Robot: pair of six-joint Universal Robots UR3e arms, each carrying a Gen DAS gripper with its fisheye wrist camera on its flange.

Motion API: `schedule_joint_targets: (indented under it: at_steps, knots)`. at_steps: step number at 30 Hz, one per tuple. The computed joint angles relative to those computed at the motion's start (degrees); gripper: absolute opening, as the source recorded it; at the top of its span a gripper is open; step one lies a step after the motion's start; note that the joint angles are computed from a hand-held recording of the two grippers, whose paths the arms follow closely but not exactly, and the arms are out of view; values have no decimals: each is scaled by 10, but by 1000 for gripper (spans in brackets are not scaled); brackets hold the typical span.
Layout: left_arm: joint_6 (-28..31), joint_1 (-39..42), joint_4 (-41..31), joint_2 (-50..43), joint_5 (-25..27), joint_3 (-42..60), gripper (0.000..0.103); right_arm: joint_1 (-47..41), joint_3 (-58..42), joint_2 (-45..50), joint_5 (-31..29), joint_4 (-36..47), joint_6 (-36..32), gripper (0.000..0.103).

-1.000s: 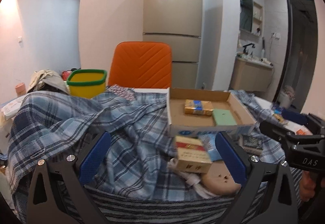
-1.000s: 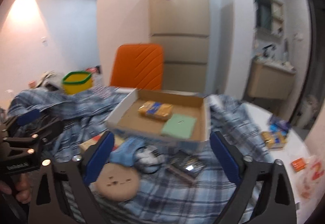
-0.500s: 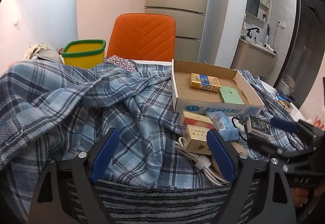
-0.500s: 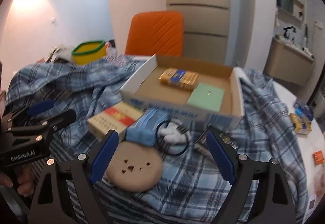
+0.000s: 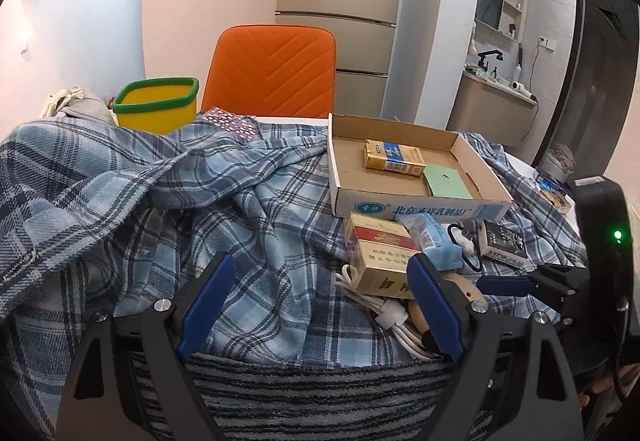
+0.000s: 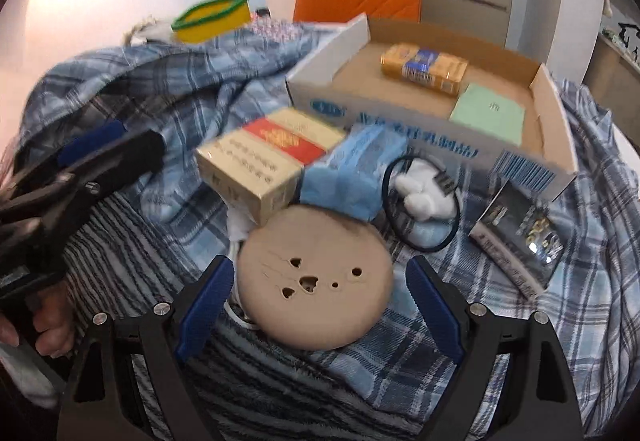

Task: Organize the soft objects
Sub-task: 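Grasp the tan round cat-face pad with the right tool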

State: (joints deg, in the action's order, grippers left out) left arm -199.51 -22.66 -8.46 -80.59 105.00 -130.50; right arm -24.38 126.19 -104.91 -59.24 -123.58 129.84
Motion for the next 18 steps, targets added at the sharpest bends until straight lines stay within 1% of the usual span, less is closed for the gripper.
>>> schedule_joint_targets:
  at_steps: [3, 5, 9, 12, 18]
  knots:
    - [2, -2, 0, 0, 2, 1, 87, -5, -9, 10, 5, 14, -3, 90]
    - [2, -2, -1, -1, 2, 2, 87, -9, -7, 4, 11, 24, -13, 83]
    - [3, -11, -6, -1, 9, 8, 87, -8, 10, -18, 9, 8, -16, 80]
    - [7, -23, -15, 1, 18, 16, 87, -25, 27, -60, 22, 17, -30, 79]
    - [19, -38, -33, 1, 24, 37, 87, -89, 43, -151, 55, 88, -77, 79]
